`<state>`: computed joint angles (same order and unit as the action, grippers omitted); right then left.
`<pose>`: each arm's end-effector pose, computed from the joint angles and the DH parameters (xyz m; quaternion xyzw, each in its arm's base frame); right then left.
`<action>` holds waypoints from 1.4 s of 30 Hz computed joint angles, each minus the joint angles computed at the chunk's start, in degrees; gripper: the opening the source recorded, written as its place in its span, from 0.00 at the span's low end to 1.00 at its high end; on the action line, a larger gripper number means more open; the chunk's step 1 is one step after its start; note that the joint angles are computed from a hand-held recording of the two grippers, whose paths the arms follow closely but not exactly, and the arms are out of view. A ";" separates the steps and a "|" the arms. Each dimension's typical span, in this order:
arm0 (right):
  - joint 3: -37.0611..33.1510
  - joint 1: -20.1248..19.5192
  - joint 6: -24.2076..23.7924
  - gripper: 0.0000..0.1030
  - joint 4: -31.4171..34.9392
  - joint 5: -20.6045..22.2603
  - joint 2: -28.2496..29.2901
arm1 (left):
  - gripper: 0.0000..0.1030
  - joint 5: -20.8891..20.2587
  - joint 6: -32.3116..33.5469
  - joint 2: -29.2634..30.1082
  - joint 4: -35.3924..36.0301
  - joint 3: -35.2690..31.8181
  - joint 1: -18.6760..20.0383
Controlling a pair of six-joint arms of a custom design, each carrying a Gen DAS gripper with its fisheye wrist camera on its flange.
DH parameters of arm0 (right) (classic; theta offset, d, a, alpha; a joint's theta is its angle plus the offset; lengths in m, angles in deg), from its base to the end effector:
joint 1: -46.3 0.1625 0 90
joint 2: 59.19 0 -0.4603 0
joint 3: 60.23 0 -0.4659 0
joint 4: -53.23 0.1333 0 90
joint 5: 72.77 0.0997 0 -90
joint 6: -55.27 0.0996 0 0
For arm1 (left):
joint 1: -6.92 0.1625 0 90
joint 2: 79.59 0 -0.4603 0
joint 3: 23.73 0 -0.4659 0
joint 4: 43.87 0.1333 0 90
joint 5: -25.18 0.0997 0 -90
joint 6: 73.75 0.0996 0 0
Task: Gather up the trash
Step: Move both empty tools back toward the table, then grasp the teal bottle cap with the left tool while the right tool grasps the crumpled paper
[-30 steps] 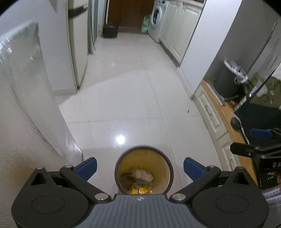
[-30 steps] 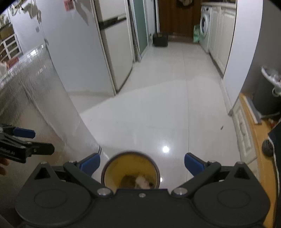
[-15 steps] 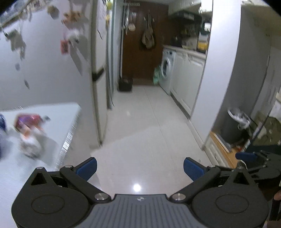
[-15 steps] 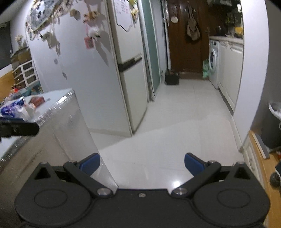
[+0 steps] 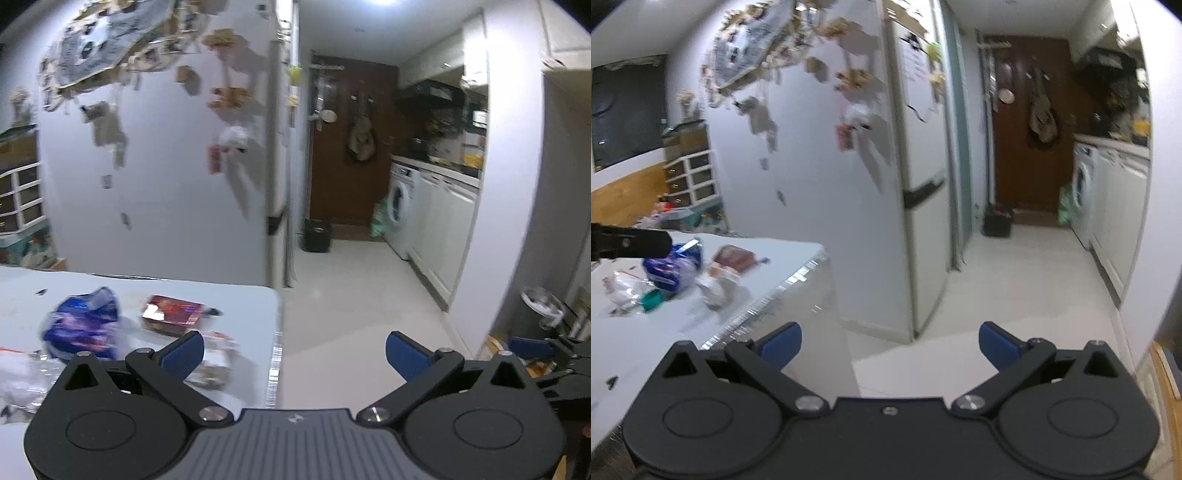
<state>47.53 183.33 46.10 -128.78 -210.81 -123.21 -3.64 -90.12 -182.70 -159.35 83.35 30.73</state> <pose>0.5191 -0.4026 0.2842 0.2458 -0.8137 0.4738 0.2302 -0.3416 -0.3918 0.5704 0.2701 0.8070 -0.4506 0.2697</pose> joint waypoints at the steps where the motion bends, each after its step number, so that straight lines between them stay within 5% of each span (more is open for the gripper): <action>1: -0.67 0.19 -0.69 1.00 -0.78 0.92 0.81 | 1.00 0.47 -0.39 -0.53 0.57 -0.20 0.30; 7: -4.01 1.02 -4.45 1.00 -5.38 5.68 5.41 | 1.00 3.73 -0.04 -3.40 0.51 -0.42 2.32; 21: -10.17 1.75 -5.23 1.00 -4.80 12.19 13.67 | 1.00 6.88 6.12 -8.40 -7.02 -0.09 9.60; 28: -13.00 3.04 -4.43 1.00 -4.34 10.04 17.70 | 1.00 0.68 14.87 -9.14 -13.95 0.63 15.29; 35: -12.92 1.84 -0.58 1.00 -2.23 17.04 18.47 | 0.99 -8.56 21.59 -8.13 -16.59 -0.06 21.29; 42: -15.43 1.51 2.00 1.00 0.82 19.31 20.39 | 0.95 -12.33 24.93 -6.66 -16.20 -1.27 24.54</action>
